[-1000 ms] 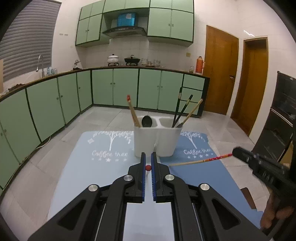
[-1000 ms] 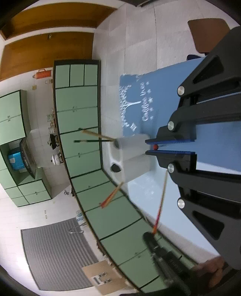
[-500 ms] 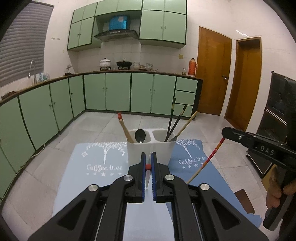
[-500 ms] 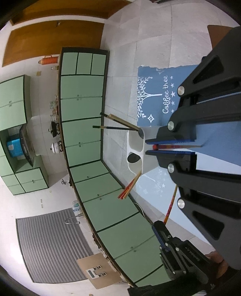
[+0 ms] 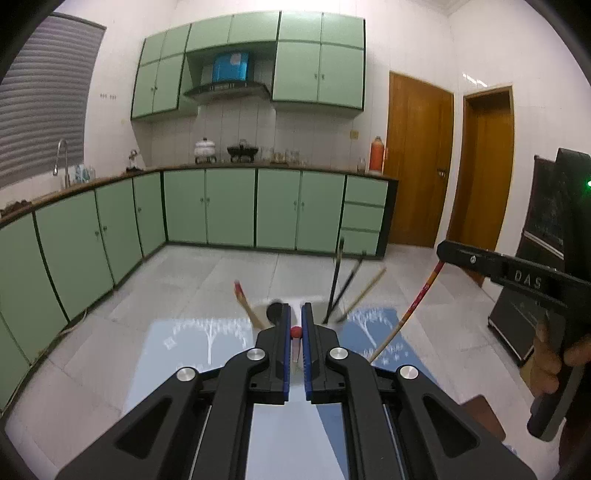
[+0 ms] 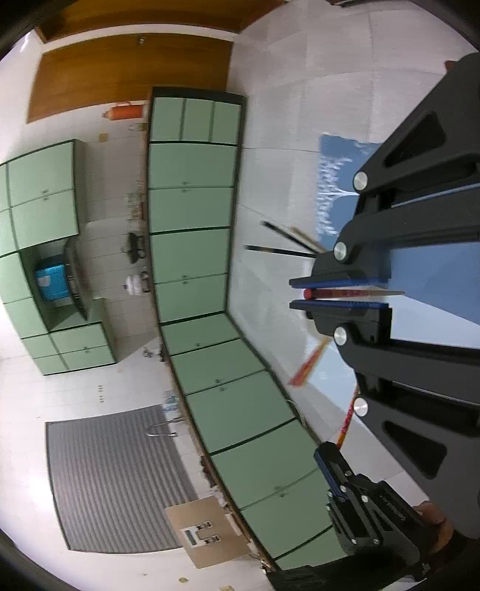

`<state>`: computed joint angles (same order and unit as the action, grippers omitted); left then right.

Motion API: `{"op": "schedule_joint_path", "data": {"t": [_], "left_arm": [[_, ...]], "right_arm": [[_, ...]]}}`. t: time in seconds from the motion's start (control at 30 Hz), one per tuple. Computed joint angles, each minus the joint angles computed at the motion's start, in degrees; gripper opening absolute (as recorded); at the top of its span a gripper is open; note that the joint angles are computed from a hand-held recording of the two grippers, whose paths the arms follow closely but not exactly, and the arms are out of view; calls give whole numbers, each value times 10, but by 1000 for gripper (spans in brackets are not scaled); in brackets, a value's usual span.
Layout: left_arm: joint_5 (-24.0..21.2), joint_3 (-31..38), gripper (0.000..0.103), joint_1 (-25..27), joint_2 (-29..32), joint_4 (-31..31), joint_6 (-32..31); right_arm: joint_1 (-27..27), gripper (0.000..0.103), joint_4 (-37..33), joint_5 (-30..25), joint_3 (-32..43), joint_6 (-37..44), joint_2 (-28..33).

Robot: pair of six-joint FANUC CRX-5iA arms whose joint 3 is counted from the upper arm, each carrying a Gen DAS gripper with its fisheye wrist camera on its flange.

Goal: Organize utensils
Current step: 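Lift both red-patterned chopsticks and lower them into the white holder with both tools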

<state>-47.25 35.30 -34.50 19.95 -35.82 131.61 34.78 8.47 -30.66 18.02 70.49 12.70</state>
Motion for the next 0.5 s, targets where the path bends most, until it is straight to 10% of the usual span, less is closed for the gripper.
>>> {"op": "schedule_joint_path", "data": {"t": [0.5], "left_arm": [[10,116,5,31,59,2,-41]], "right_arm": [[-24,5,15,-27,204,14,127]]}}
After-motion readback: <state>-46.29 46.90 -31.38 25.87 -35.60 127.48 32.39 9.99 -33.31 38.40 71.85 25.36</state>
